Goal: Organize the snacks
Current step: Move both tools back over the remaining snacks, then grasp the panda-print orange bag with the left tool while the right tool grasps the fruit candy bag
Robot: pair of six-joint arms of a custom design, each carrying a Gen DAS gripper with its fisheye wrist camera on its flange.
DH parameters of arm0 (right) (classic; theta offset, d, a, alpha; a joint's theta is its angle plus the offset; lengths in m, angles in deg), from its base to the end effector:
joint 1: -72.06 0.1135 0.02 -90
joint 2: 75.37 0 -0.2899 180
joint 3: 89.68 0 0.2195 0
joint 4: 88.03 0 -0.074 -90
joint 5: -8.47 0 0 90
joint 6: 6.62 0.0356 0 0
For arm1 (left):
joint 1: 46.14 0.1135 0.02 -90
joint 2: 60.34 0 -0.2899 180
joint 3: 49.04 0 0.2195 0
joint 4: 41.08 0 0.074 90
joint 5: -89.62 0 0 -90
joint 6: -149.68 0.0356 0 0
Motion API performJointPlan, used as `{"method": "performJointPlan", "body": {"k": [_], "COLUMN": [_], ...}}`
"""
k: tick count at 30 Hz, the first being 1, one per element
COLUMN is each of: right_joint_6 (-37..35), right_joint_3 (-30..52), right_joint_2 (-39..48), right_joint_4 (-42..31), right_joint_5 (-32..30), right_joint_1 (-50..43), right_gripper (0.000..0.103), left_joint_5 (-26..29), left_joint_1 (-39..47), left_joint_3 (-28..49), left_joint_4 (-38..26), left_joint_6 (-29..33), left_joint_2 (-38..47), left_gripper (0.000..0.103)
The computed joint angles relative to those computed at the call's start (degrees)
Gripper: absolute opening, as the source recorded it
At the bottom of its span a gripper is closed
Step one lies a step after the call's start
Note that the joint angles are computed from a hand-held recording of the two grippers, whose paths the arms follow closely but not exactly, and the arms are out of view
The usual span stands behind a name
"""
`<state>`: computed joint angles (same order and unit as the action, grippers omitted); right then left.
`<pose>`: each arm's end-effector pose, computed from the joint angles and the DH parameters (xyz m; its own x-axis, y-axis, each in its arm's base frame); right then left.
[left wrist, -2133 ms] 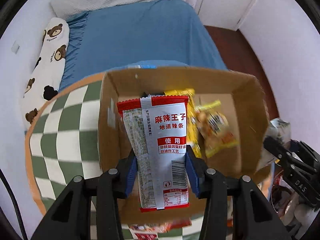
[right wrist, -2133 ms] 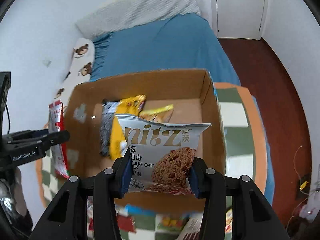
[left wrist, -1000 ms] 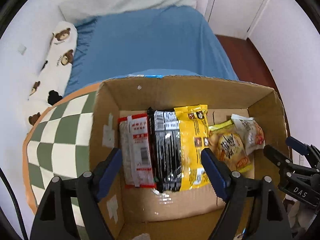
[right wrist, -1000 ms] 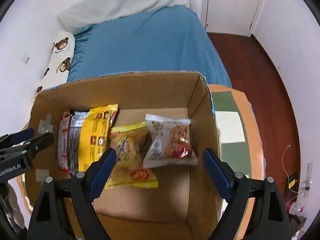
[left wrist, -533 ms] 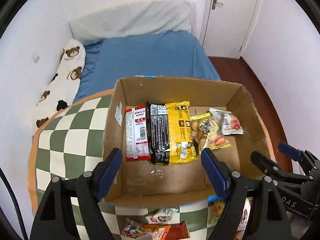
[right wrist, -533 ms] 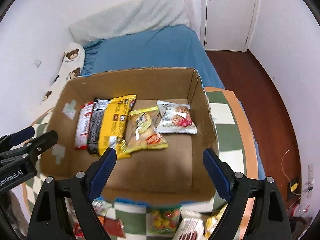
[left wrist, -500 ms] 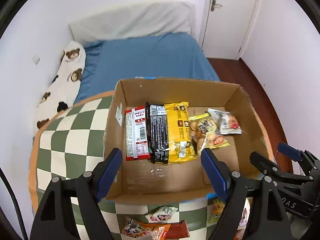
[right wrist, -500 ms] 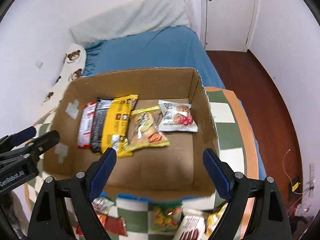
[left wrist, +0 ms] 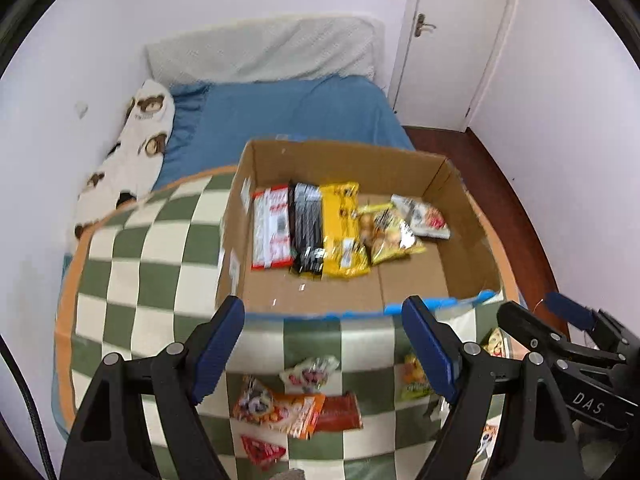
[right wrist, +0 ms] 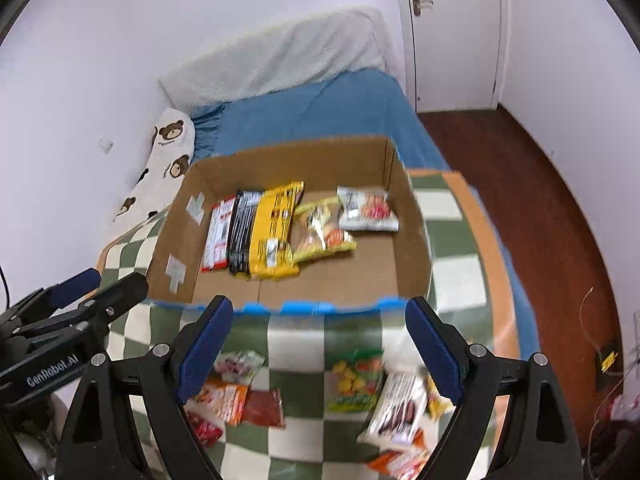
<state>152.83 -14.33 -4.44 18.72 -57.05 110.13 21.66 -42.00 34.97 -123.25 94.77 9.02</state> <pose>0.1528 0.1010 0.3052 -0.6729 0.5555 -0.4886 0.5318 0.8223 0.2025 0.1716 -0.0010 0.3414 -0.7103 0.4828 -0.5122 0.5921 0.8033 -0.0639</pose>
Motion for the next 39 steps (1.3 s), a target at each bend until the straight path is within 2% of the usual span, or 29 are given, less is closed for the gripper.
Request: {"method": "performJointPlan", "body": {"k": [4,10,12,15,20,23,27,29,30,32,35,39], "right_joint_6": [1.54,-1.74,-2.31,-2.06,-0.55,-1.14,-1.22,-1.91,-2.57,-3.22,-2.72,-1.03], "right_joint_3": [-9.94,-26.62,-29.6,-32.55,-36.43,-37.99,-36.23,-34.67,-33.31,-32.35,-32.54,-31.79], "right_joint_2": [-0.19,5.67,8.83,13.55,18.56,21.57,26.13,28.26,29.64,31.05,32.94,34.91], "right_joint_4": [7.79,28.21,33.47,39.93,48.44,52.51,53.31,52.46,51.86,51.85,53.65,54.51], "right_joint_5": [-5.84,-16.64,-18.62,-20.1,-21.2,-21.7,-21.41,-20.94,-20.75,-21.28,-22.18,-23.92], "right_joint_1": [-1.12,-7.96,-9.09,-9.87,-11.02,-12.53,-12.45,-11.89,-11.73,-11.11,-9.07,-4.67], "right_gripper": [0.09,0.09,0.09,0.09,0.09,0.088,0.083,0.078,0.075,0.058,0.053,0.053], "left_joint_5": [-3.1,-15.07,-18.82,-17.82,-8.69,-4.41,-2.82,-3.23,-3.74,-4.75,-8.41,-15.25], "left_joint_1": [3.93,1.47,1.95,8.22,21.54,24.74,23.27,22.19,21.6,20.52,16.91,9.73], "left_joint_3": [-6.33,-21.11,-24.1,-24.19,-18.93,-17.9,-19.81,-20.54,-21.01,-22.06,-25.57,-31.89], "left_joint_4": [3.37,15.6,16.67,16.28,9.79,10.53,15.7,18.5,19.75,21.35,25.21,31.78], "left_joint_6": [3.58,7.82,7.06,2.75,-6.97,-12.81,-16.84,-18.17,-18.1,-16.1,-10.28,-1.71], "left_joint_2": [0.99,5.86,11.54,20.93,38.17,43.66,43.13,42.78,42.52,41.77,36.63,28.6], "left_gripper": [0.08,0.08,0.08,0.08,0.08,0.08,0.078,0.067,0.056,0.056,0.055,0.055]}}
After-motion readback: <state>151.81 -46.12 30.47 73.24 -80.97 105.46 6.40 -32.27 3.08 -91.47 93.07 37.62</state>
